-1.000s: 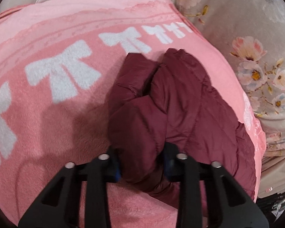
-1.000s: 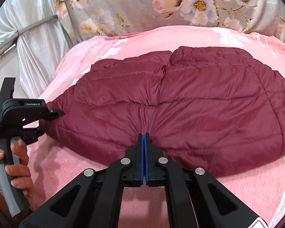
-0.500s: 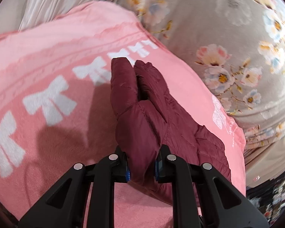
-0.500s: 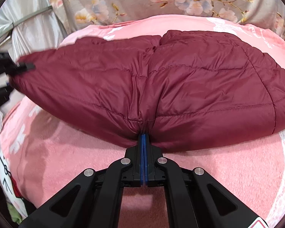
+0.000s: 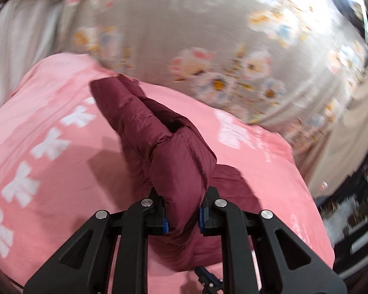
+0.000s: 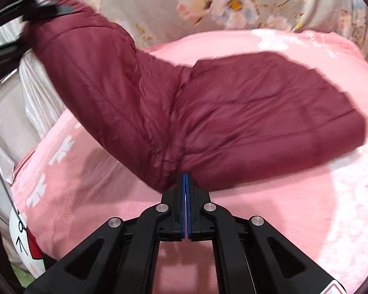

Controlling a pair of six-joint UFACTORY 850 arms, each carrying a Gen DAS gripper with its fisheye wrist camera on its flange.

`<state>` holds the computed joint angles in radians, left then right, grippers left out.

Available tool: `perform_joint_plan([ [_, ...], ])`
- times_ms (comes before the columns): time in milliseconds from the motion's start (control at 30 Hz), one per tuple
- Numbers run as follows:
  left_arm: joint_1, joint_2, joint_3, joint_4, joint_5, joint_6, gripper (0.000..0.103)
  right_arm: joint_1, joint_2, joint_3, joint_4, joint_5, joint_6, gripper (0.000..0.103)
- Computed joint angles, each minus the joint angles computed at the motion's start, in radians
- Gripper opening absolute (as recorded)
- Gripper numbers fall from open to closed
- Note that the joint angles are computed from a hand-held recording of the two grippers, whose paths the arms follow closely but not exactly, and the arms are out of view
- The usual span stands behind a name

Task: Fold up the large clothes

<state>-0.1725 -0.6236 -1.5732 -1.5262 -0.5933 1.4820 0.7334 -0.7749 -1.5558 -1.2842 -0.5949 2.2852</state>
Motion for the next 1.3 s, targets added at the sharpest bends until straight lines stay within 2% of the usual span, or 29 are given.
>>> perform_joint_plan([
  [100, -0.061, 0.004, -0.007, 0.025, 0.013, 0.019, 0.015, 0.015, 0.071, 0.085, -0.01, -0.077, 0.035, 0.001],
  [200, -0.121, -0.013, -0.03, 0.113, 0.017, -0.035, 0.015, 0.031, 0.129, 0.172, -0.009, -0.137, 0.076, 0.002],
  [367, -0.221, -0.08, -0.084, 0.337, 0.03, -0.229, 0.015, 0.034, 0.207, 0.287, 0.013, -0.165, 0.149, 0.002],
  [500, -0.27, -0.151, -0.124, 0.507, 0.009, -0.405, 0.015, 0.036, 0.243, 0.349, 0.016, -0.195, 0.205, 0.004],
  [633, -0.303, -0.165, -0.097, 0.576, 0.066, -0.448, 0.016, 0.027, 0.271, 0.398, 0.01, -0.195, 0.246, 0.005],
  [733, -0.293, -0.146, -0.077, 0.53, 0.048, -0.42, 0.019, 0.018, 0.29, 0.425, -0.007, -0.187, 0.279, 0.008],
  [833, -0.253, -0.113, -0.065, 0.42, -0.04, -0.355, 0.035, 0.016, 0.312, 0.446, -0.041, -0.204, 0.314, 0.012],
  [867, -0.229, -0.086, -0.042, 0.349, -0.074, -0.304, 0.043, 0.014, 0.319, 0.45, -0.054, -0.216, 0.315, 0.018],
  [900, -0.213, -0.065, -0.022, 0.298, -0.088, -0.262, 0.055, 0.015, 0.322, 0.448, -0.069, -0.231, 0.314, 0.029],
  [967, -0.178, -0.017, 0.025, 0.188, -0.103, -0.17, 0.064, 0.014, 0.33, 0.446, -0.112, -0.265, 0.309, 0.044],
  [1000, -0.159, 0.002, 0.042, 0.135, -0.115, -0.144, 0.065, 0.014, 0.331, 0.44, -0.133, -0.276, 0.3, 0.05],
  [1067, -0.122, 0.021, 0.057, 0.064, -0.15, -0.115, 0.069, 0.004, 0.331, 0.424, -0.167, -0.285, 0.269, 0.053],
  [1133, -0.105, 0.038, 0.069, 0.019, -0.099, -0.085, 0.07, -0.008, 0.325, 0.402, -0.184, -0.285, 0.231, 0.055],
  [1167, -0.107, 0.041, 0.075, 0.012, -0.029, -0.064, 0.07, -0.013, 0.324, 0.397, -0.193, -0.28, 0.222, 0.057],
  [1233, -0.112, 0.028, 0.066, 0.082, 0.079, -0.121, 0.069, -0.033, 0.315, 0.378, -0.211, -0.253, 0.206, 0.057],
  [1300, -0.107, -0.004, 0.046, 0.176, 0.127, -0.229, 0.069, -0.057, 0.305, 0.36, -0.231, -0.21, 0.213, 0.057],
])
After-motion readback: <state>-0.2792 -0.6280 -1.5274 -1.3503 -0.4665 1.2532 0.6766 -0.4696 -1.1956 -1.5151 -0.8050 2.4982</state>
